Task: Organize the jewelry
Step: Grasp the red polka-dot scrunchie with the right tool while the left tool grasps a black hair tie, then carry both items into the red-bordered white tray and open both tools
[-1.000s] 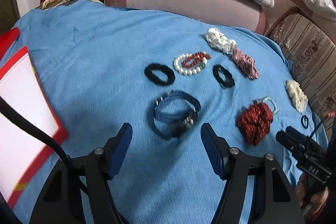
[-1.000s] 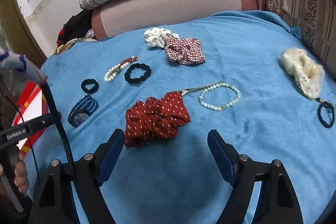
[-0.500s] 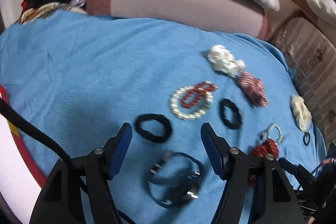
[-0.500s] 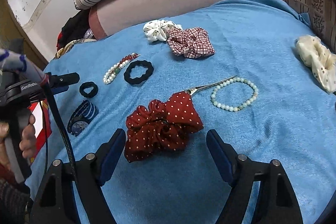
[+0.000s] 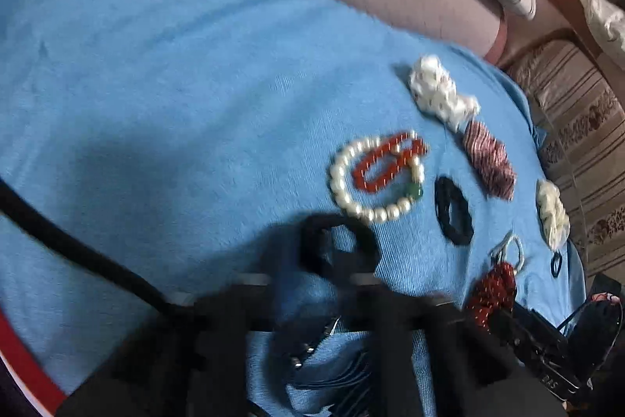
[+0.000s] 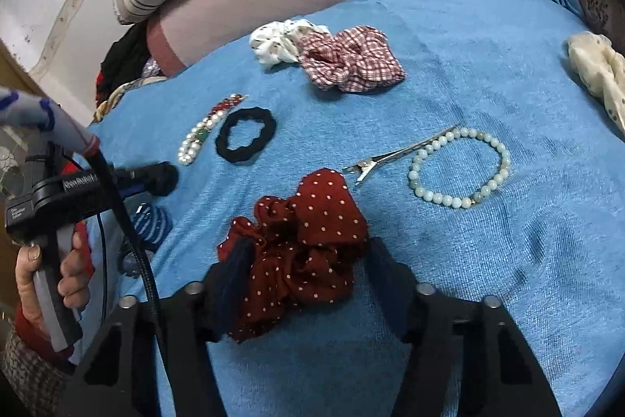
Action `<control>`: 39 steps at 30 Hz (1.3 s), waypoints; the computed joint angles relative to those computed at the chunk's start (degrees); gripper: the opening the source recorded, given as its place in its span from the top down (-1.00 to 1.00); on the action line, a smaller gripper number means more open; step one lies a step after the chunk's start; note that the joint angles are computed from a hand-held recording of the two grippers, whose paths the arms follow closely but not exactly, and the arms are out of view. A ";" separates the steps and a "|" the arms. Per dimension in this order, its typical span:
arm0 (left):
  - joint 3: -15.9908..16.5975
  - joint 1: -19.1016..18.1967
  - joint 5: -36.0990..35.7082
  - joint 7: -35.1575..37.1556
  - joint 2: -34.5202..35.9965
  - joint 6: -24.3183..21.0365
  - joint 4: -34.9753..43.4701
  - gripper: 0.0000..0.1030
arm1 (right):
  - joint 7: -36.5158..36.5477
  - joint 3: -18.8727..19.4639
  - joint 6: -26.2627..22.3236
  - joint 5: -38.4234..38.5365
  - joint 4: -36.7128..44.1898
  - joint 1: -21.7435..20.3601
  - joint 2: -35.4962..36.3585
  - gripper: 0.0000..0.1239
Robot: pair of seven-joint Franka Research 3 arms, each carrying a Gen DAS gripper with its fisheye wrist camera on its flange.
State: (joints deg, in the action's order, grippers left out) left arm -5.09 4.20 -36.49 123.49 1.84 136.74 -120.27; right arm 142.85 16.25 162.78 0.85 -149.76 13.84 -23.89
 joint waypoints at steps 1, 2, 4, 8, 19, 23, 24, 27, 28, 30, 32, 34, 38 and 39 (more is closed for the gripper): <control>-0.23 -0.24 -0.20 0.14 -0.64 1.78 -1.06 0.89 | 0.18 0.43 -0.29 -0.63 0.14 -0.40 -0.04 0.44; -0.28 -0.44 0.05 -0.13 -0.92 2.44 -1.40 0.90 | -0.91 -0.44 -0.18 -0.01 0.17 0.54 0.14 0.55; -0.15 -0.67 0.46 -0.63 -1.80 2.85 -2.13 0.91 | -1.77 -1.08 0.67 0.93 -0.11 1.29 -0.07 0.68; 0.73 -1.54 0.19 0.13 -5.88 4.58 -5.01 0.91 | -1.61 0.63 -0.87 -0.55 0.39 0.18 -2.30 0.75; 8.56 -3.00 1.15 0.54 -21.12 5.71 -12.64 0.91 | -3.39 3.02 -5.27 -3.90 7.75 1.25 -3.63 0.75; 11.79 -1.36 5.57 -0.37 -25.60 7.34 -15.17 0.91 | -5.53 3.60 -5.22 -4.73 13.73 3.31 0.84 0.75; 12.54 -0.91 6.70 -0.69 -26.34 7.70 -15.68 0.91 | -6.27 3.39 -4.95 -4.62 15.21 4.10 2.30 0.75; 15.10 1.45 10.70 -1.55 -27.37 9.08 -16.45 0.91 | -8.54 3.14 -4.18 -4.37 21.76 6.95 8.83 0.75; 16.01 2.01 11.53 -1.57 -27.25 9.27 -16.36 0.91 | -8.62 3.18 -3.80 -4.83 23.51 7.71 10.89 0.75; 17.52 3.43 12.95 -2.02 -26.64 9.52 -15.94 0.91 | -10.42 2.60 -3.50 -4.82 29.25 10.20 16.72 0.75; 19.06 4.82 13.53 -2.11 -25.21 9.41 -14.92 0.91 | -13.32 1.61 -3.27 -3.01 34.21 12.82 21.82 0.75; 20.02 6.35 13.89 -2.06 -23.25 10.10 -14.07 0.91 | -18.37 1.06 -3.33 1.26 40.60 15.09 28.10 0.75; 20.52 9.44 14.37 -1.82 -19.28 10.85 -11.67 0.91 | -24.97 0.57 -6.34 5.75 53.61 18.13 39.15 0.75; 20.54 10.26 14.30 -1.94 -17.87 10.84 -10.74 0.91 | -25.79 0.08 -8.08 5.46 58.22 19.33 42.66 0.75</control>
State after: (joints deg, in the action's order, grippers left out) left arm 15.45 14.46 -22.19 121.55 -16.03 147.58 -131.01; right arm 117.05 16.33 154.70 6.31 -91.54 33.17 18.77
